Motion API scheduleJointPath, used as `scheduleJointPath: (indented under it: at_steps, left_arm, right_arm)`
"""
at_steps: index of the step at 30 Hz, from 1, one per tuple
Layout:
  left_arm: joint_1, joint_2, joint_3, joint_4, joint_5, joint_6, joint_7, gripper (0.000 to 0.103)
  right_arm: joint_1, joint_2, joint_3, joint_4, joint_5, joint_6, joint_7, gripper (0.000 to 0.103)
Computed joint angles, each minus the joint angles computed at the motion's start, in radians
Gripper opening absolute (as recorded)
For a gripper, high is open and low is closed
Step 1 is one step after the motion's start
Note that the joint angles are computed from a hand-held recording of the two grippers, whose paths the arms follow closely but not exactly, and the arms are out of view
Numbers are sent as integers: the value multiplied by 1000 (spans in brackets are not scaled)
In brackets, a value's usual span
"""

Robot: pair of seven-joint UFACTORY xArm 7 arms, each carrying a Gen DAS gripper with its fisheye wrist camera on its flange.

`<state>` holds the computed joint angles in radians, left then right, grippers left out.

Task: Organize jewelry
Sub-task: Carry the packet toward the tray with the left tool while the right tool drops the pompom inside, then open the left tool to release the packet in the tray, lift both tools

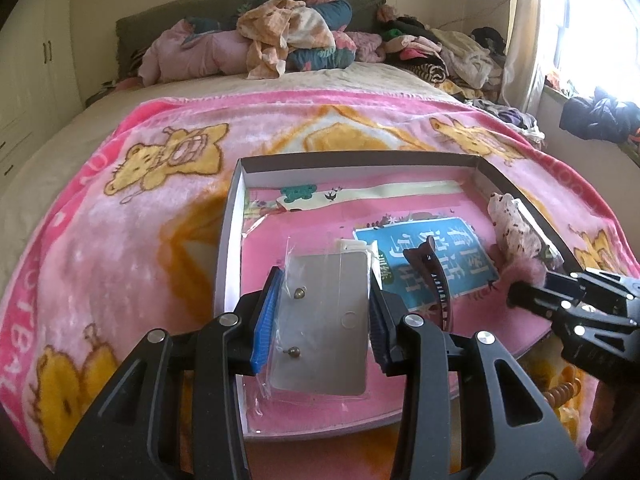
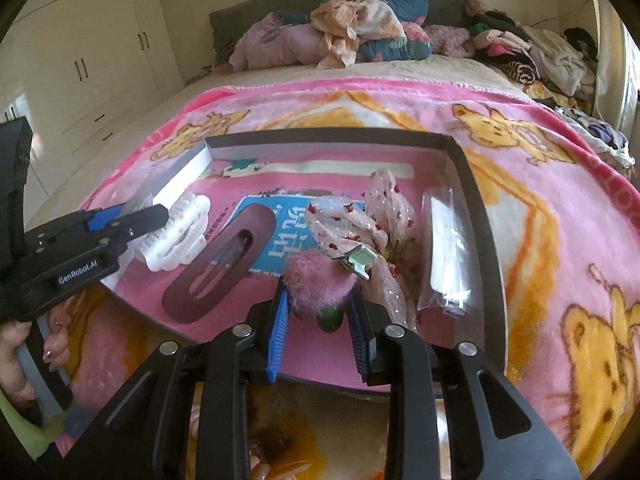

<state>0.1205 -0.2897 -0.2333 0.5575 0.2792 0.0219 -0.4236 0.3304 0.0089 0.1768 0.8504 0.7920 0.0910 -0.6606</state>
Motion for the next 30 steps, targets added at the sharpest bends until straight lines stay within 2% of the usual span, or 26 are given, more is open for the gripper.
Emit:
scheduleJointPath:
  at_steps: [3,5,12,15,19,22,30]
  left_arm:
    - [18,-1,-16,-1,7,-8,-20,31]
    - [16,-1,-13,-4,2,-14,-24,31]
    - [-36,-2,46,-19,-50,-28,14,32]
    - [-56,-7,65,-29,-77,-32,34,34]
    - [-57,-9,64,-32,-97,-33,51,40]
    - [-53,-9,60,-32,-104,-37,60,40]
    - [-38,-67,37,-67,-123,-41,61,54]
  right_arm:
    - [3,-5,2,-7,23,-4,-20,29]
    - [7,-12,1,-10,58,-6,-49,33]
    - [31,-43,-16,-27,141,-5,-112,38]
    - [47,-59,-28,-38,164,-8,-130,39]
    - [68,-82,-45,-54,184,-13,-143,40]
    - [91,-102,-61,-64,218,-23,-174,41]
    - [167,-163,-115,-100,262,-73,-216,53]
